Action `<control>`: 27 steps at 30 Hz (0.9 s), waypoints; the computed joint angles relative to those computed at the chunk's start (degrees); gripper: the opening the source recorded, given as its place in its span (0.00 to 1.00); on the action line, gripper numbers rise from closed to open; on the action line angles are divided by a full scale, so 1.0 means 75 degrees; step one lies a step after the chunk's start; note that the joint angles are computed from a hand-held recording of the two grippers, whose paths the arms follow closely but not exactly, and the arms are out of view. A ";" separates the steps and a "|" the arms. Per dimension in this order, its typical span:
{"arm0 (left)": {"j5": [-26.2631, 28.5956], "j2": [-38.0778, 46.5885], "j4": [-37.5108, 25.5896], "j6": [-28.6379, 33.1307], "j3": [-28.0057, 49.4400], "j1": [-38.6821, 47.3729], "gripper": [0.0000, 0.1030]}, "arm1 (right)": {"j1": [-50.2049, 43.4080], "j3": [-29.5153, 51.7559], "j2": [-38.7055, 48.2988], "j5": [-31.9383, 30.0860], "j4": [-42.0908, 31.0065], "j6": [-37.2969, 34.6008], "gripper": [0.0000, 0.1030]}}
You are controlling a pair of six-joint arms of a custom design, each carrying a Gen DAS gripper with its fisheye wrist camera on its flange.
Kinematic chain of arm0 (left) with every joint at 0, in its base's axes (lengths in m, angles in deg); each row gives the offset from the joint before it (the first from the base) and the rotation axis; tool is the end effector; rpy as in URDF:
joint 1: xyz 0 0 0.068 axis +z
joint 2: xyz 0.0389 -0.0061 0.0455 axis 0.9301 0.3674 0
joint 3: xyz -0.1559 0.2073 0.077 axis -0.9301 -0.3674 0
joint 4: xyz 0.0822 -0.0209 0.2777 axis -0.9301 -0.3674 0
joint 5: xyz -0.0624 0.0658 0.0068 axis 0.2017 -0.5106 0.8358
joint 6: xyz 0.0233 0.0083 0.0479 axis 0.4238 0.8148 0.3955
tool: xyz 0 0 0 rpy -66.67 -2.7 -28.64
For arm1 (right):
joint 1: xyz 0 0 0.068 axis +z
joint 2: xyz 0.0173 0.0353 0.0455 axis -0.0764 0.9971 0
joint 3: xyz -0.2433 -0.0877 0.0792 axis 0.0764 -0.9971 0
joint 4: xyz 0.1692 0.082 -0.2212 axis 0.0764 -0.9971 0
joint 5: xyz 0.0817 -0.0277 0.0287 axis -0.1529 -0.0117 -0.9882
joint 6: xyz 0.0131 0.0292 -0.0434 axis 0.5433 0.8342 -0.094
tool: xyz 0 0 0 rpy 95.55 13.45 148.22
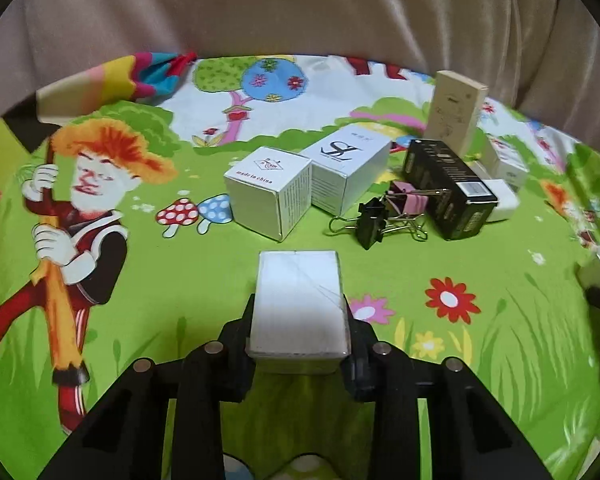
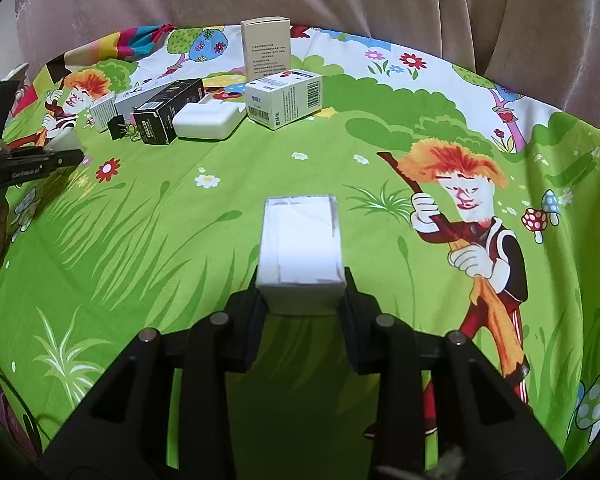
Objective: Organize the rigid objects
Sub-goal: 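Lift both held white boxes and carry them toward the purple-rimmed box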
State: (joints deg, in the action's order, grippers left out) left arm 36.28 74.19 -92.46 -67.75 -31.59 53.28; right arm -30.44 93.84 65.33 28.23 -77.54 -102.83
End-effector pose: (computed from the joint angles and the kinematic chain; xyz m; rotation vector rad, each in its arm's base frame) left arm 0.3368 -0.0863 0.1662 0.1570 2.4542 0.0098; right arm 0.2793 -0.1205 0.1721 -0.3055 2.4390 0.1024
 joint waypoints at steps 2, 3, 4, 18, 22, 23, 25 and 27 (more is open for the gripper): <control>-0.0722 -0.0055 -0.0054 -0.0015 -0.0050 -0.0412 0.34 | -0.0003 -0.0002 -0.0003 -0.0002 -0.0002 0.0001 0.37; -0.0807 -0.0102 -0.0091 -0.0080 -0.0090 -0.0494 0.34 | 0.0000 -0.0005 -0.0009 0.0002 -0.0001 0.0001 0.37; -0.0916 -0.0231 -0.0177 -0.0297 -0.0190 -0.0660 0.34 | -0.0005 0.0006 0.0000 -0.0001 -0.0008 -0.0006 0.37; -0.2169 -0.1928 -0.1610 -0.3088 -0.0798 -0.3809 0.34 | -0.0025 -0.0180 -0.0258 0.0123 0.0106 0.0196 0.36; -0.3729 -0.3020 -0.2156 -0.3134 -0.0378 -0.4915 0.34 | -0.0939 -0.1213 -0.2657 -0.1232 0.0158 0.1294 0.36; -0.4045 -0.3272 -0.2168 -0.3074 -0.0338 -0.5103 0.34 | -0.1077 -0.1542 -0.3465 -0.1332 0.0301 0.1638 0.36; -0.5384 -0.3904 -0.2151 -0.2865 -0.0136 -0.5897 0.34 | -0.1951 -0.1881 -0.5359 -0.2419 0.0166 0.1934 0.36; -0.6388 -0.4475 -0.1739 -0.2393 -0.0200 -0.6488 0.34 | -0.2998 -0.2079 -0.6798 -0.3505 0.0335 0.2318 0.36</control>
